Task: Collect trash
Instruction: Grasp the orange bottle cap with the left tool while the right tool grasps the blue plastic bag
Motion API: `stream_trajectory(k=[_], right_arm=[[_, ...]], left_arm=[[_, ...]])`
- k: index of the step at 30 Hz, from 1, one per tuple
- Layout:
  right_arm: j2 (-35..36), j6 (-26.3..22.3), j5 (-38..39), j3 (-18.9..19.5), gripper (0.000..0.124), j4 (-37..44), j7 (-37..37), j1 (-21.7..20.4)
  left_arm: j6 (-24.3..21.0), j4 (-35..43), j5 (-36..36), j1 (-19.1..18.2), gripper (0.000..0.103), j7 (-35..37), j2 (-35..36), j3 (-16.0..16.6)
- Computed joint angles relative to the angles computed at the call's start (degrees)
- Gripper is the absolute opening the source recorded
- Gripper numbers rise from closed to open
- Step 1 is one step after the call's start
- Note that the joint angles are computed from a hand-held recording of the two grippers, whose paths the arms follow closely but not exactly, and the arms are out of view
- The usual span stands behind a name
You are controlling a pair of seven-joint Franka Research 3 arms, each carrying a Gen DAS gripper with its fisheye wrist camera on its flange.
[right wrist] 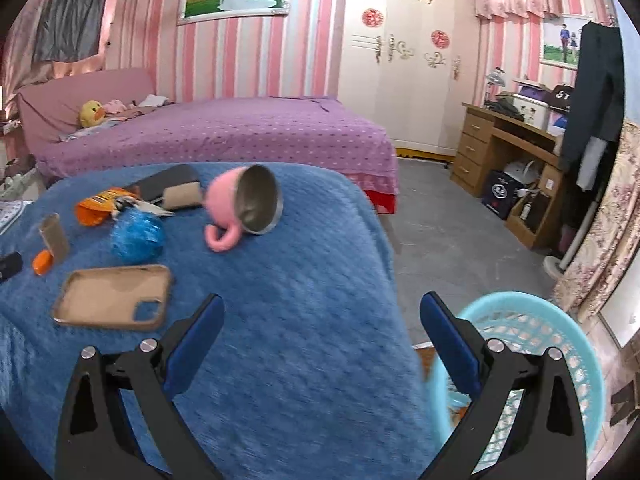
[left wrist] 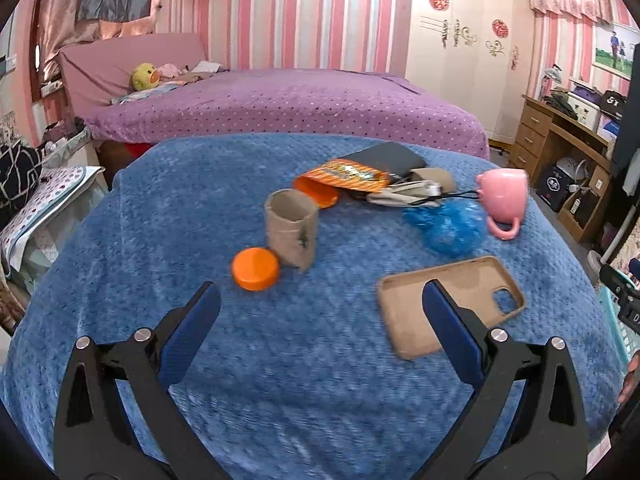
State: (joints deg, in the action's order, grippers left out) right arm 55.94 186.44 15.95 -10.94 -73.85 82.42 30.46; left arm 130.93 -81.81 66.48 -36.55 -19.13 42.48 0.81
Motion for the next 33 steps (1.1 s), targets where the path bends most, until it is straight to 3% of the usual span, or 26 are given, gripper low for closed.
stream_trajectory(k=[12,20,29,33], right_arm=[[10.5,-11.0,-6.1,-0.6,0.097,20.0,6.0,0.3],[13.7,-15.5,-12.6,-1.6,0.097,24.8,11.3,0.2],[15.4,-19.4,-16.1,1.4,0.097,28.6,12.5,-2.0],[17.0,-21.4,-16.6,3.2,0.097,31.7,11.8,-2.8]], left_arm=[[6.0,-7.7,-1.8,5.4,0.098,-5.0,-3.3,-0.5],[7.5,-6.8,-7.8,8.0,0.098,-1.0,-1.1,-0.9],[4.9,-1.4,-13.1,8.5,0.097,6.0,2.2,0.3],[5.4,0.5,-14.9,8.8,0.083,9.6,3.6,0.3]])
